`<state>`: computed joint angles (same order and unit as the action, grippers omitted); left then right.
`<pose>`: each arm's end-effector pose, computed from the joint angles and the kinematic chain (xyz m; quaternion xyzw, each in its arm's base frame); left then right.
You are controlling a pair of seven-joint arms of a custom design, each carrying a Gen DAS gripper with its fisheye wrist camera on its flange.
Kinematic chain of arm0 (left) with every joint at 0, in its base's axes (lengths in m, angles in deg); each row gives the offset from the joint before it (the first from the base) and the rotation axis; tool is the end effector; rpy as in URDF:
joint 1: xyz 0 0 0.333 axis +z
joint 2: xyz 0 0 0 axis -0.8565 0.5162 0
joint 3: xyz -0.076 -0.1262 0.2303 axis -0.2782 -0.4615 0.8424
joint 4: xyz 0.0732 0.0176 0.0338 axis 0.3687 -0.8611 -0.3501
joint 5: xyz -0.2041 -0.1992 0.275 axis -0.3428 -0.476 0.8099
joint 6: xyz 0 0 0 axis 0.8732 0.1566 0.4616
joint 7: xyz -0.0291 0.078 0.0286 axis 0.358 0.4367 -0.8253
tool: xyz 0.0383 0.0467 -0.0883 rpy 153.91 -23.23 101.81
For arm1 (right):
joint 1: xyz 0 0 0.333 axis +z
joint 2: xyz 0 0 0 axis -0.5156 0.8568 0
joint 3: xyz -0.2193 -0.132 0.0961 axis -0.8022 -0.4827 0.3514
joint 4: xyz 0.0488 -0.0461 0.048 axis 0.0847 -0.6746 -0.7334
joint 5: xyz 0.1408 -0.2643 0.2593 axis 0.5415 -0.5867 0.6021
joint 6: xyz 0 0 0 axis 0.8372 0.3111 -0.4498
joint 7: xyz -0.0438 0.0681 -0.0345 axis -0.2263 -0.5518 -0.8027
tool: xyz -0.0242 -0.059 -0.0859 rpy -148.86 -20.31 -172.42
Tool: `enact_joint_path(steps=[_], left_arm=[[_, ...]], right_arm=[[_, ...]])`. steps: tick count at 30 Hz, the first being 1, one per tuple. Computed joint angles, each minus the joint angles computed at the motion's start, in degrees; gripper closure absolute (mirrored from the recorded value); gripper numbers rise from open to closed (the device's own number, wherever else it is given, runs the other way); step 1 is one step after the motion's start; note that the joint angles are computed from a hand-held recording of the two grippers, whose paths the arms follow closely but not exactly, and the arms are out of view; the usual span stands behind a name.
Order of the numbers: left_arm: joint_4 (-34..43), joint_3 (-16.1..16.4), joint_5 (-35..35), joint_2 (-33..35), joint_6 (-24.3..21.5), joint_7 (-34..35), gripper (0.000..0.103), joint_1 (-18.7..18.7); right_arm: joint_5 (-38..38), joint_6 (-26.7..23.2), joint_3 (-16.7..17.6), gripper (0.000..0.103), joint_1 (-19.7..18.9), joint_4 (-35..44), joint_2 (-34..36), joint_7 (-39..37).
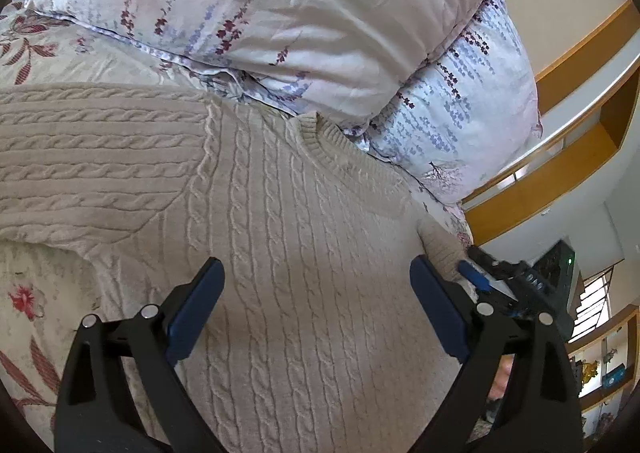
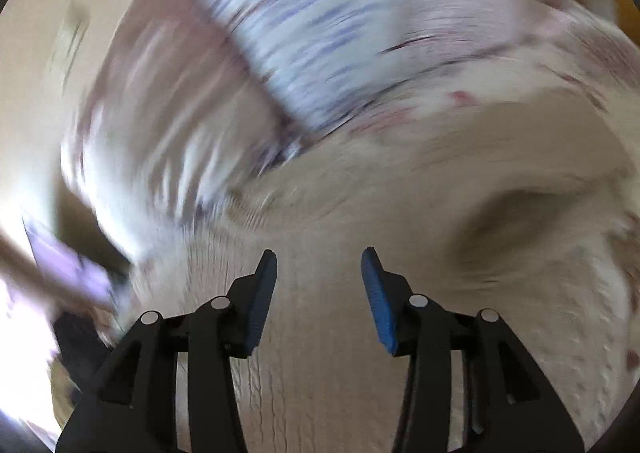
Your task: Fold small clothes
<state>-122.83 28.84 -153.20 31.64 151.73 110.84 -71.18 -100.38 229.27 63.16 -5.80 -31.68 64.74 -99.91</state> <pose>0.5422 -0.2205 0.4452 0.6012 -0.6601 0.4417 0.0879 0.4585 0.3629 0.5094 -0.3904 0.8394 -0.0101 0.3779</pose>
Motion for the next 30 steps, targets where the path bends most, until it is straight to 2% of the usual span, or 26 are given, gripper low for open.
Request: enact_joint_path(steps=[3,4,7,10,11,13,14,16,17,18,19,21,22,25,26,28,29,30], left_arm=[[0.62,-0.22,0.75,0.84,-0.16,-0.68,0.01,-0.08],[0.73,-0.27,0.79,1.03,-0.42,-0.78,0.01,-0.03],[0.8,-0.39,1.25,1.26,-0.84,-1.48,0.01,0.18],[0.36,-0.31,1.2,0.79,-0.66,-1.09,0.01,0.41],[0.28,-0.26,1.21,0.7,-0.53,-0.86,0.01,0.45],[0.42,-0.19,1.56,0.84,-0.16,-0.89,0.01,0.5],[0.57,-0.16,1.56,1.01,-0.21,-1.0,0.01,0.56],[0.81,-0.09,0.59,1.32,-0.79,-0.85,0.01,0.76],[0.85,-0.11,0.35,1.4,-0.97,-0.75,0.01,0.84],[0.85,-0.14,0.11,1.44,-1.04,-0.57,0.01,0.9],[0.87,-0.18,-0.08,1.47,-1.1,-0.43,0.01,0.95],[0.95,-0.18,-1.1,1.53,-1.49,0.17,0.011,1.09],[0.95,-0.19,-1.62,1.52,-1.62,0.41,0.012,1.15],[1.33,-0.13,-3.57,1.76,-2.41,0.86,0.014,1.38],[1.5,-0.14,-3.93,1.92,-2.63,0.72,0.014,1.45],[2.04,-0.18,-4.75,2.41,-3.4,0.29,0.014,1.63],[2.28,-0.24,-5.13,2.64,-3.8,0.11,0.015,1.7],[2.51,-0.33,-5.48,2.88,-4.22,-0.07,0.015,1.76]], right_arm=[[4.38,6.44,-1.29,0.057,-1.84,-8.29,-3.95,6.39],[5.39,6.96,-1.18,0.057,-2.46,-9.43,-4.46,7.22],[4.07,2.78,-0.27,0.057,-5.33,-9.74,-4.59,11.51],[2.91,3.34,0.11,0.065,-6.82,-11.42,-5.39,15.91],[1.49,0.76,0.58,0.069,-7.17,-10.21,-5.07,16.14],[-2.22,-8.95,1.61,0.071,-7.17,-6.34,-4.59,16.52],[-3.39,-12.23,1.67,0.072,-6.82,-4.84,-4.25,16.67],[-5.5,-16.67,1.46,0.072,-6.09,-2.35,-3.46,17.2],[-6.38,-18.36,1.24,0.076,-5.71,-1.23,-2.88,16.93],[-7.61,-21.39,1.13,0.08,-5.22,-0.04,-2.79,15.6],[-9.28,-24.49,1.28,0.09,-4.68,2.45,-1.53,14.13],[-15.01,-30.22,1.89,0.094,-2.95,8.84,1.85,10.28],[-18.38,-31.11,2.03,0.094,-1.63,12.69,4.22,7.29],[-21.82,-25.31,1.59,0.094,1.84,21.04,9.87,-2.3],[-18.82,-19.92,1.8,0.094,2.5,24.73,13.29,-9.45],[-8.27,-15.36,3.49,0.089,2.61,31.61,19.84,-23.96],[-2.37,-15.57,5.26,0.075,2.39,35.98,23.84,-31.71],[2.64,-16.97,7.23,0.066,2.35,40.42,27.87,-38.42]])
